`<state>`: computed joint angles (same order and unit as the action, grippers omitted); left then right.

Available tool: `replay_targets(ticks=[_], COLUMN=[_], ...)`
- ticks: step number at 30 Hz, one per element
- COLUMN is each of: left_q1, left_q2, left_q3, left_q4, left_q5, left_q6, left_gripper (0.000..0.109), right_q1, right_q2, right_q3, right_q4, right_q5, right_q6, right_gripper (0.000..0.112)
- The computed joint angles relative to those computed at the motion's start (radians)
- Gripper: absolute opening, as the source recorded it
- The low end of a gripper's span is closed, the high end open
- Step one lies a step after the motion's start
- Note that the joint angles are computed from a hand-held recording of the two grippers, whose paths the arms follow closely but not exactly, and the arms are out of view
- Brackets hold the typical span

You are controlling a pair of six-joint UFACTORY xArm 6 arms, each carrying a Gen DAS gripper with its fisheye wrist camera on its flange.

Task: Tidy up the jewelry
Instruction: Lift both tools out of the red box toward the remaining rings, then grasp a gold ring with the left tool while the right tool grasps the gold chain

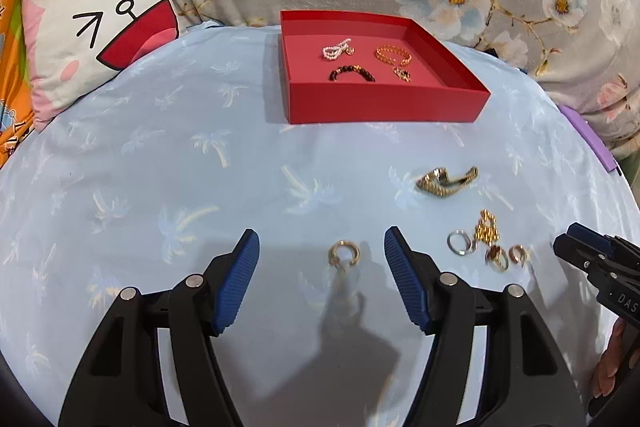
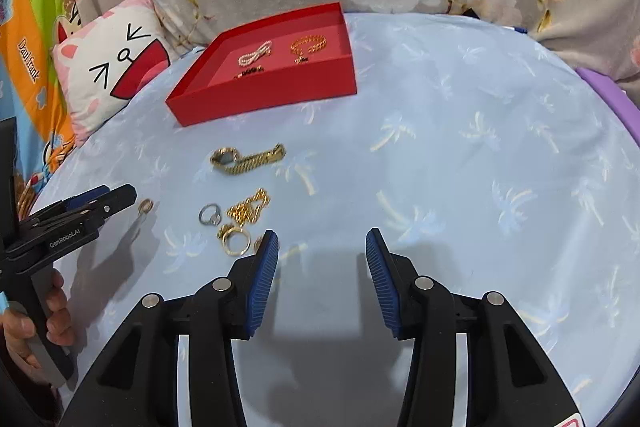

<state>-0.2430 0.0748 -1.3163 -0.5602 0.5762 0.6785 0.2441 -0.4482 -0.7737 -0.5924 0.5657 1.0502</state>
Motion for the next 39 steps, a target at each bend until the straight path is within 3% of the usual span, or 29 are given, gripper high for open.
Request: replay_targets(ticks=[11, 22, 26, 39], left_q1=[0.005, -0.05, -0.093, -0.195], left_q2=[-0.011, -0.094, -0.093, -0.038], left_q3=[0.022, 0.087, 0.076, 0.068], left_q4=[-0.025, -0.056, -0.033, 0.189], left_q5=[0.045, 0.095, 0.119, 0.02], left_q6=[0.033, 0.081, 0.032, -0.164], left_gripper=[0.066, 0.071, 0.071, 0.07], right_q1=[0.036, 0.013, -0.001, -0.014], right_q2=[0.051, 0.003, -0.035, -0.082], right_q3=[-0.019, -0.016, 0.001, 0.04], right_q4=[0.01, -0.045, -0.026, 0.004], right_q5=[-0.02, 0.051, 0.076, 0.049], right_q6=[-0.036, 0.036, 0.051, 0.046], right_gripper=[0.046, 0.046, 0.046, 0.046])
